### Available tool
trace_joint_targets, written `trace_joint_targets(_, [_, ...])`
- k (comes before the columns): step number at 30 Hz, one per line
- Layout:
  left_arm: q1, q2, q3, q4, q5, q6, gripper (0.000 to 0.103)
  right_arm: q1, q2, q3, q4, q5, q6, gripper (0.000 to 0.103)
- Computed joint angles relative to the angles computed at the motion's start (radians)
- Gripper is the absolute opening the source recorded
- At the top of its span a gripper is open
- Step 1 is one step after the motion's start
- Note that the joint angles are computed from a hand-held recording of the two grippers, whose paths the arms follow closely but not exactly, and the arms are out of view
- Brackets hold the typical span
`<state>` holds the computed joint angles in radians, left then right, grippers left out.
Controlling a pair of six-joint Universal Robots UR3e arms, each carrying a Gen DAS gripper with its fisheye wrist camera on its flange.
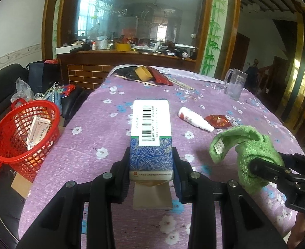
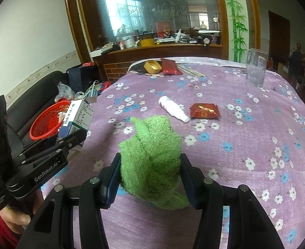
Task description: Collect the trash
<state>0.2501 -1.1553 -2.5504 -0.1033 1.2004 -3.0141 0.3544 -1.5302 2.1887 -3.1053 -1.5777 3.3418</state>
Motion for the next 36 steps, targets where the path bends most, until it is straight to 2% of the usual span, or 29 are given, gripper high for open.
trace_joint_targets(5, [0.089, 0.06, -0.012, -0.067, -0.05, 0.028, 0.033, 0.049, 0.054, -0.08, 0.031, -0.012, 0.004, 0.058])
trace_joint_targets(16, [0.386, 0.271, -0.037, -0.334, -0.225, 0.162, 0.033, 0.126, 0.186, -0.31, 0.144, -0.006, -0.009, 0.058])
trace_joint_targets(24, [0.572, 0.348, -0.034, -0.489, -0.323, 0.254, 0.033, 0.17, 0.284, -0.464, 0.217, 0.0, -0.018, 0.058])
trace_joint_targets(29, [0.705, 0.438, -0.023, -0.666, -0.409, 0.355, 0.033, 0.197, 0.333, -0.55, 0.262, -0.021, -0.017, 0.058])
trace_joint_targets(31, [0.731, 0.439, -0.015, -0.69, -0.422, 0.372, 0.033, 0.209, 0.346, -0.572, 0.264, -0.03, -0.014, 0.058])
trace_joint_targets(36, [0.75, 0.383, 0.01, -0.661, -0.422, 0.373, 0.033, 0.215, 0.373, -0.61, 0.261, -0.023, -0.007, 0.058])
